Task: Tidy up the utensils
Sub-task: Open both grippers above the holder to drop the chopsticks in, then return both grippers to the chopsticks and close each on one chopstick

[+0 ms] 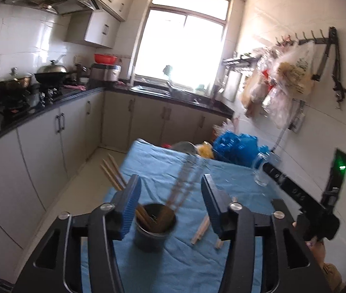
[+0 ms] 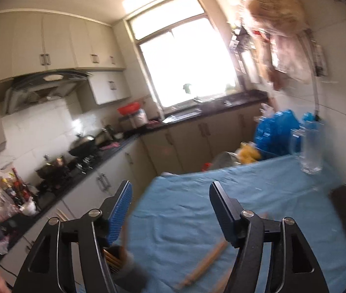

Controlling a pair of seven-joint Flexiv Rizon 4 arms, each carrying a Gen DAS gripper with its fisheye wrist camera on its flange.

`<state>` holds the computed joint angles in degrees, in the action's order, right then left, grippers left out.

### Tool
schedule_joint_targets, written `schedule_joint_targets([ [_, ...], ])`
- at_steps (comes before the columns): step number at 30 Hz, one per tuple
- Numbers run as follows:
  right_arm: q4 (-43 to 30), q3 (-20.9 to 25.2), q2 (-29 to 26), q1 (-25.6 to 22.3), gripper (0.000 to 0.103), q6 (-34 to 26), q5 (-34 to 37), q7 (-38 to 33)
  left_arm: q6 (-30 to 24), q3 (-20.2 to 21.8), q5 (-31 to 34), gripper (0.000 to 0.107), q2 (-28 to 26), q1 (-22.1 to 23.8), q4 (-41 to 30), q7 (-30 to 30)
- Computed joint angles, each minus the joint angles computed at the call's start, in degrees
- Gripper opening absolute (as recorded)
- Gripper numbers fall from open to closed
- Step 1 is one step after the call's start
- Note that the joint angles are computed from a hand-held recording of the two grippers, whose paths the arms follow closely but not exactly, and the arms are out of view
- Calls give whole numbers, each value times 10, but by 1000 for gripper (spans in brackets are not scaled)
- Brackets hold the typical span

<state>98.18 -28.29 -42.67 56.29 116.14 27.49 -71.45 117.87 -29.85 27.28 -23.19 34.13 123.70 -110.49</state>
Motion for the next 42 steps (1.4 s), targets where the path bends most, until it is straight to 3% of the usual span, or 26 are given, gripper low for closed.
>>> schedule_joint_targets([
  [3,47,-7,12,-9,75,-35,-1,7,-20,-5,4,51,-18,-25,-2,21],
  [5,71,23,22,-47,75,-61,-29,21,-39,-11,-8,51,-36,-41,-5,44],
  [7,85,71,27,-102,75,-89,-66,32,-72,-32,-16,51,-66,-50,-16,70],
  [12,77,222,13,-258,73,-139,-157,47,-123,-17,-62,51,-106,-105,-31,118],
  [15,47,280,-10,-322,55,-173,-213,48,-121,4,-87,51,-116,-134,-30,138],
  [17,19,297,-27,-344,37,-204,-243,55,-125,23,-107,51,-121,-157,-33,151],
  [21,-62,349,-71,-392,31,-267,-288,78,-131,42,-141,51,-131,-178,-39,181],
  [25,-96,329,-92,-380,29,-292,-325,115,-134,39,-168,51,-145,-178,-45,214],
  [32,-86,224,-84,-310,25,-330,-397,194,-141,10,-215,51,-171,-159,-47,262],
  [36,-84,192,-82,-289,24,-364,-447,223,-148,8,-236,51,-177,-165,-51,279],
  [42,-97,207,-81,-303,17,-404,-489,243,-161,10,-258,51,-175,-188,-63,301],
])
